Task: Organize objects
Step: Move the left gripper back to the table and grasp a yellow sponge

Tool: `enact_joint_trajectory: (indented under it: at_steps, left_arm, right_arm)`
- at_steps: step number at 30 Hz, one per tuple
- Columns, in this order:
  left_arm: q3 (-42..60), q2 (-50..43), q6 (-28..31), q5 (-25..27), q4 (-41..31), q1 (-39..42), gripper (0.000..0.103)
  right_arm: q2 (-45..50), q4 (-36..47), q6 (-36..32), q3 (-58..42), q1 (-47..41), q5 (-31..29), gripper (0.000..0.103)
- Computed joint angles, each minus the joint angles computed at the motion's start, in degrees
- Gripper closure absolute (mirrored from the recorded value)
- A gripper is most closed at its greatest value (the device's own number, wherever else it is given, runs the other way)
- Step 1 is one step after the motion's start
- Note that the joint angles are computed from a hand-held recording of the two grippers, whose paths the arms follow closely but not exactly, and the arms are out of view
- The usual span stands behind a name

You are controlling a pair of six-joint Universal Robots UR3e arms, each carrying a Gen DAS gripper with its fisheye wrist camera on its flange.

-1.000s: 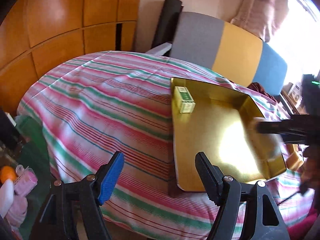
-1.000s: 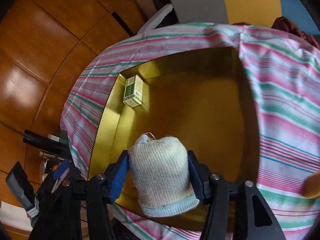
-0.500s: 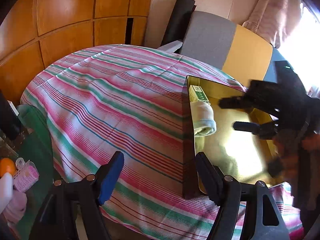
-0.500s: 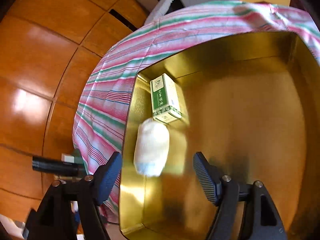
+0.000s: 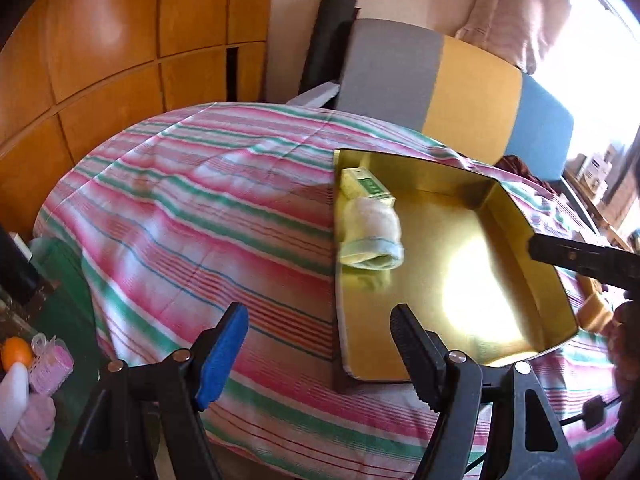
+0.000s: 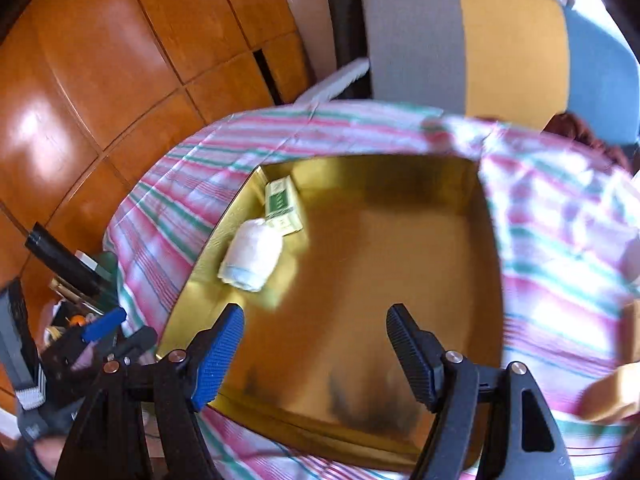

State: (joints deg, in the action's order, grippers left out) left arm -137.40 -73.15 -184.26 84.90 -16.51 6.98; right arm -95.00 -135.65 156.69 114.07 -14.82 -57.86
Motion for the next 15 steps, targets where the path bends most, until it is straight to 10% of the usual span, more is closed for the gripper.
enact_joint_trajectory:
  at_steps: [15]
  left_arm:
    - [14.6, -12.0, -0.3, 1.7, -0.9, -14.9, 0.029]
  right_arm:
    - [-18.7, 16.6, -17.7, 7.5, -38.6, 5.2, 0.026]
